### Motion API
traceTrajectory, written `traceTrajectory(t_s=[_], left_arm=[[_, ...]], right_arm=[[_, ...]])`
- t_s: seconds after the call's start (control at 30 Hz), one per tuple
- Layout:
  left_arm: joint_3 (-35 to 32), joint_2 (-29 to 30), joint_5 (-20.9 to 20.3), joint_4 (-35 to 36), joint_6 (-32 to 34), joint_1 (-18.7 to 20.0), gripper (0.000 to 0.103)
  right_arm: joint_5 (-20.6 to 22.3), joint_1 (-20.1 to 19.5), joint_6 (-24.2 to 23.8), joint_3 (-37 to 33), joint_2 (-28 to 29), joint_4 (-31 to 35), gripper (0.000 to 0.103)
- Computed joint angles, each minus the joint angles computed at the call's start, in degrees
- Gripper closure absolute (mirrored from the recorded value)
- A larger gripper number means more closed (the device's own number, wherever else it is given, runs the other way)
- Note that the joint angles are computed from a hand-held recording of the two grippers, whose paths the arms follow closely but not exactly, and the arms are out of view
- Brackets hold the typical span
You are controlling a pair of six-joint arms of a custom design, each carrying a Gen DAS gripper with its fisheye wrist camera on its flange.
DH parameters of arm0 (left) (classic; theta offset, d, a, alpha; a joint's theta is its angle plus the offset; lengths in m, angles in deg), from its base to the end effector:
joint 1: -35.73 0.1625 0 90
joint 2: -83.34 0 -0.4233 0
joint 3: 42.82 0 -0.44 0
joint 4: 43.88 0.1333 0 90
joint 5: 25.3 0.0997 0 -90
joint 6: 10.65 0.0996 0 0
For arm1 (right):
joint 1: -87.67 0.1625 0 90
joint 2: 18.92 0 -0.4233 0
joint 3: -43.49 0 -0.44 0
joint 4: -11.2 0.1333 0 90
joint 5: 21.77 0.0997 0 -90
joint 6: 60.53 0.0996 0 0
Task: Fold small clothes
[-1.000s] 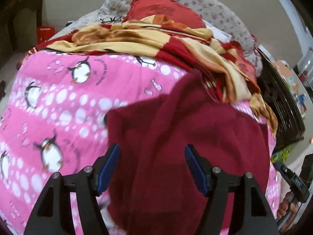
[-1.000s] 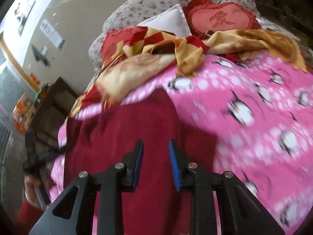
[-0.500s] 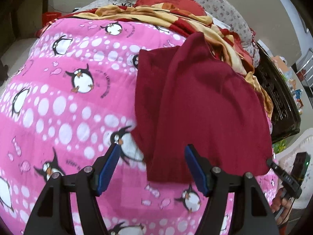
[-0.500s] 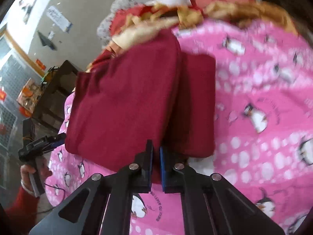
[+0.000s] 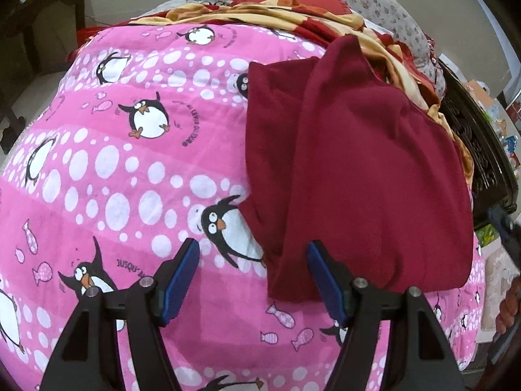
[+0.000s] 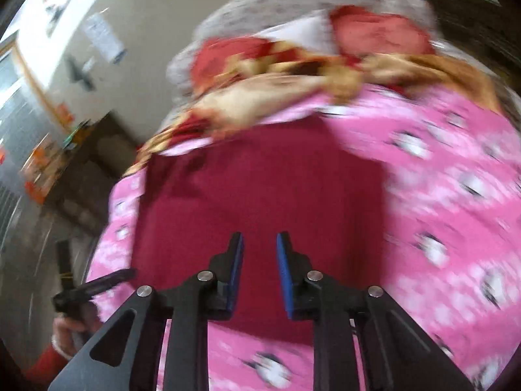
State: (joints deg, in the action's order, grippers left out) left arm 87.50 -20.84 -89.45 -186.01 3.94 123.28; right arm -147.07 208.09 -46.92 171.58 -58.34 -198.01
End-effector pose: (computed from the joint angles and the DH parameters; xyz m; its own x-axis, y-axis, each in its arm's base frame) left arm 0.1586 -0.4274 0.3422 -0.8683 0.0787 -0.4897 0.2657 0.9075 -0.3254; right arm 0.3005 -0.3621 -0.0279 -0.9311 0.0192 0.3641 -0.2233 0.7595 -0.6110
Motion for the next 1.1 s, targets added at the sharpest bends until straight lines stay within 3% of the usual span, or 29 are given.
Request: traceTrajectory(t_s=[0.1, 0.23, 0.4, 0.53, 0.8, 1.0, 1.1], left_arm=[[0.2, 0.2, 0.1, -0.7, -0.3, 0.0, 0.030], [0.4, 0.8, 0.6, -1.5, -0.1, 0.1, 0.028], [0.4, 1.4, 0.4, -2.3, 0.8, 0.2, 0.025], [0.5, 1.7, 0.0, -3.3, 1.5, 0.4, 0.025], [0.9, 1.8, -1.3, -5.2, 2.6, 1.2, 0.024], [0.8, 1.3, -3.8, -5.2, 3.1, 2.6, 0.024], [-0.3, 0.9, -5.7, -3.2, 2.6, 3.4, 0.024]], right_arm=[[3.4, -0.4, -4.6, -8.7, 4.9, 5.9, 0.075], [5.5, -1.0, -6.8, -18.3, 11.0, 11.2, 0.075], [3.0, -1.3, -8.7, -26.6, 17.0, 13.8, 0.076], [4.8, -1.8, -9.5, -30.1, 19.0, 14.5, 0.076], [2.5, -0.7, -16.5, -42.1, 25.5, 18.8, 0.076], [1.7, -2.1, -14.8, -49.4, 29.0, 25.4, 0.077], [2.5, -2.9, -13.1, -49.9, 29.0, 26.4, 0.077]])
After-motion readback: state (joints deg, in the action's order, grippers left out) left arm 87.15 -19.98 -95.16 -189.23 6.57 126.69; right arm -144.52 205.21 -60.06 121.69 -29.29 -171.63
